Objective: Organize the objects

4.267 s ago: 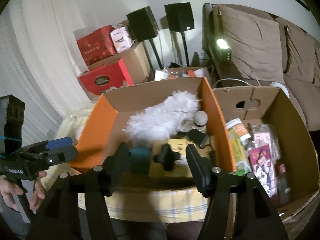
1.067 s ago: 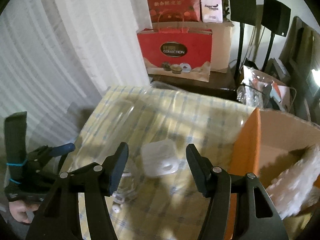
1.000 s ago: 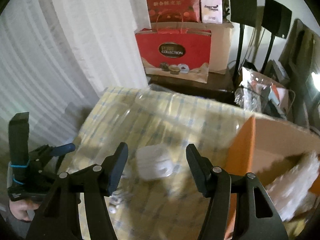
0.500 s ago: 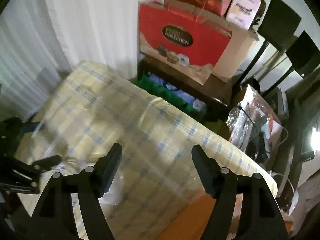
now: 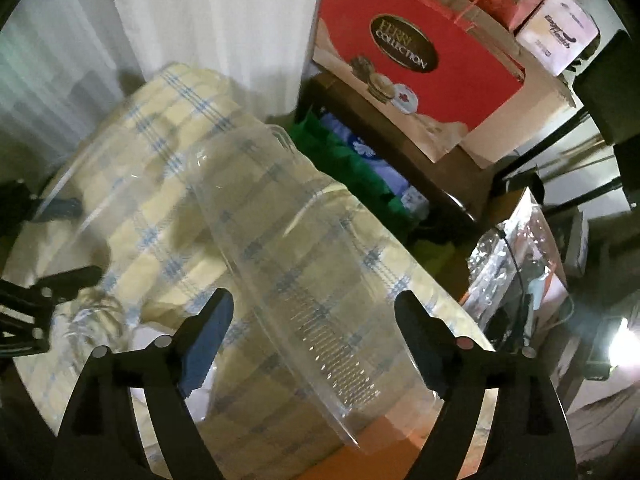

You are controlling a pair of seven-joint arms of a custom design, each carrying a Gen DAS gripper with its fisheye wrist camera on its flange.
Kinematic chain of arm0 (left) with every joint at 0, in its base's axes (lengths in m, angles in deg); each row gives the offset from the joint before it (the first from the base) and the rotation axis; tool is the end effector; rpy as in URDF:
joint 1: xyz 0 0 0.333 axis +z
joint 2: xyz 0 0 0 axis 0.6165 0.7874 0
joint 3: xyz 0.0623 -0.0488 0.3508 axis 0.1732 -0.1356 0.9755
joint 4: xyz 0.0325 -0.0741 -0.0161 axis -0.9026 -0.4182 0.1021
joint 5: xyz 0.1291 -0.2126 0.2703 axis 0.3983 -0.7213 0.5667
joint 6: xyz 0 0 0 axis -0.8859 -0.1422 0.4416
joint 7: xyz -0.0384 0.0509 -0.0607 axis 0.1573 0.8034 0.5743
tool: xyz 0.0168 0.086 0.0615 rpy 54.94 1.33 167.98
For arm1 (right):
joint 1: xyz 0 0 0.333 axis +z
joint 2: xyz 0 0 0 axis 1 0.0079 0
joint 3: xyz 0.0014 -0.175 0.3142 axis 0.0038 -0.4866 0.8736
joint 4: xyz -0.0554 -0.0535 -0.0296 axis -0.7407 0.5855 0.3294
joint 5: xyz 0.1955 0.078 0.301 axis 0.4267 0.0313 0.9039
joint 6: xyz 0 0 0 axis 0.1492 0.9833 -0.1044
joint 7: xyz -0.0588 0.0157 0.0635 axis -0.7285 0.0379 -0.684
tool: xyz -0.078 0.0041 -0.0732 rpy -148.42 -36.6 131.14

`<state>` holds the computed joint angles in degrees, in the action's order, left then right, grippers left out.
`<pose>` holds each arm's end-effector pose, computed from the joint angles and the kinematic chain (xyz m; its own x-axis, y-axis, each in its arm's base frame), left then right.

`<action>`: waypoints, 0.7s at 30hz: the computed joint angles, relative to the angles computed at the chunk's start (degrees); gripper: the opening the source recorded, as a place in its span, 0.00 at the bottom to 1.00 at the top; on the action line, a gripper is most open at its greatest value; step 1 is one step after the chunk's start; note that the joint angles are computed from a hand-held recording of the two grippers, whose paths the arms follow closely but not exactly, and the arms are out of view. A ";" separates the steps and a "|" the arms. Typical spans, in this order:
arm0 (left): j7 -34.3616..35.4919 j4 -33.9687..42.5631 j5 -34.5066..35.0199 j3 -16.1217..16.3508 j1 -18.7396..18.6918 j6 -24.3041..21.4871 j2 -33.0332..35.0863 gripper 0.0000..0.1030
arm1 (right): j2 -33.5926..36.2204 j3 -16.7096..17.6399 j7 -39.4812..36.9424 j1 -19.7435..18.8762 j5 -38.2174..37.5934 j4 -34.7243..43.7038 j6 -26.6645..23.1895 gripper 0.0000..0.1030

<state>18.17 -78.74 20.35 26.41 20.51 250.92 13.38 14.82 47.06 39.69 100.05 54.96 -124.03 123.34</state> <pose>0.5807 -0.1901 0.2922 0.0094 -0.9870 0.1603 -0.9305 -0.0674 -0.3601 0.7315 0.1824 0.2976 0.6634 -0.7260 0.1809 -0.6897 -0.6871 -0.2284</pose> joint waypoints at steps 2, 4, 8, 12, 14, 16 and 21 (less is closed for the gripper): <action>0.59 -0.18 -0.47 -0.77 0.76 0.23 -0.05 0.52 | 1.30 -0.11 0.06 0.07 0.25 2.07 -2.23 0.81; 1.14 -0.33 -1.32 -1.68 1.63 0.57 -0.03 0.53 | 2.24 -0.50 0.21 0.48 0.04 3.58 -4.10 0.79; 2.94 -0.40 -3.97 -4.19 3.90 1.65 0.31 0.55 | 3.20 0.46 -0.49 -0.10 1.61 5.59 -6.80 0.77; 2.95 -0.99 -3.82 -2.59 2.15 2.75 0.13 0.49 | 2.86 1.30 -1.18 -0.71 3.53 5.05 -7.75 0.41; 3.12 -1.59 -4.41 -2.72 2.15 3.65 -0.14 0.48 | 2.22 0.38 -0.38 0.11 2.84 3.68 -6.60 0.36; 3.59 -2.03 -5.41 -3.65 2.92 4.19 -0.42 0.48 | 1.54 0.38 0.86 -0.02 3.41 2.62 -6.11 0.29; 4.18 -4.03 -7.01 -4.15 3.11 5.89 -2.79 0.48 | -0.99 2.07 1.74 -1.76 6.60 -0.45 -3.75 0.09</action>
<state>22.34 -82.77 13.34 22.26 23.62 256.81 10.59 13.83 49.13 41.43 98.29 61.56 -124.48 119.59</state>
